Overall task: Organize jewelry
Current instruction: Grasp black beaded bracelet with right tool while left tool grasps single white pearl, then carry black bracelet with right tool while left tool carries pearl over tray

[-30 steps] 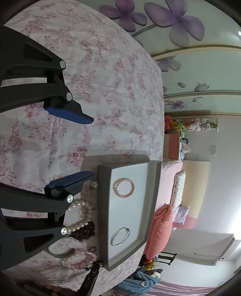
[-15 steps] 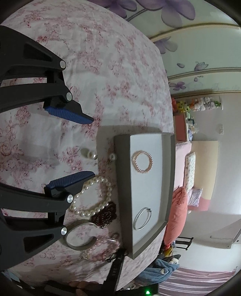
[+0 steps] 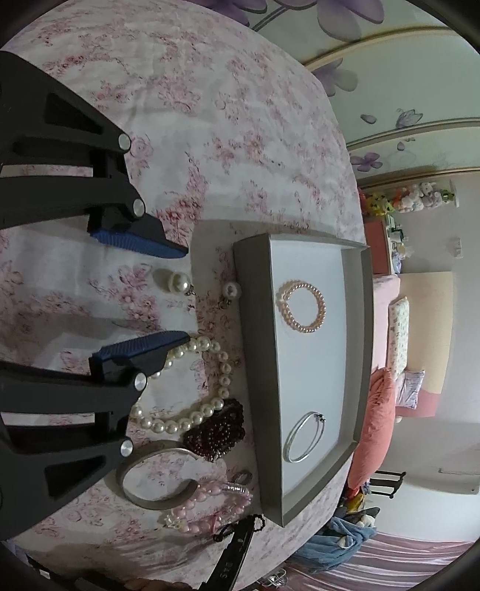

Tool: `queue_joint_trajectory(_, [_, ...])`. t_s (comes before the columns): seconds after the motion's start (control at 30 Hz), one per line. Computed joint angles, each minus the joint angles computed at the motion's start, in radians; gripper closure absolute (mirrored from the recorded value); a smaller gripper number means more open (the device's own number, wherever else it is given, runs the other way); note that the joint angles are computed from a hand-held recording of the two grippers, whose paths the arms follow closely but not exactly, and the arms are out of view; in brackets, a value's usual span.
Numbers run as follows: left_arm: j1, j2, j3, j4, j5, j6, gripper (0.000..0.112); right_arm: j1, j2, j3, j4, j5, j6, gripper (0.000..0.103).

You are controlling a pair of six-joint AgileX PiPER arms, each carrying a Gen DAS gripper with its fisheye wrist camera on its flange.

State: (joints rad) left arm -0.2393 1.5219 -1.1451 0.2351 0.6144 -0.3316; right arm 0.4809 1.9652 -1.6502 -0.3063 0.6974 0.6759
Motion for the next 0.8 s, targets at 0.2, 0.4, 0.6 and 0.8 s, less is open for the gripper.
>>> queue_joint_trajectory(0.2, [0.005, 0.018, -0.022, -0.010, 0.013, 0.000, 0.087, 0.003, 0.001, -0.001, 0.003, -0.001, 0.004, 0.090])
queue_joint_trajectory(0.4, [0.010, 0.021, -0.028, -0.008, 0.016, -0.006, 0.089, 0.002, 0.001, -0.002, 0.004, -0.001, 0.003, 0.090])
queue_joint_trajectory(0.6, [0.015, 0.032, -0.043, 0.000, 0.022, -0.016, 0.098, 0.002, 0.001, -0.002, 0.004, -0.001, 0.002, 0.090])
queue_joint_trajectory(0.8, [0.025, 0.033, -0.043, -0.013, 0.019, -0.003, 0.098, 0.001, -0.017, 0.027, 0.011, -0.024, 0.011, 0.091])
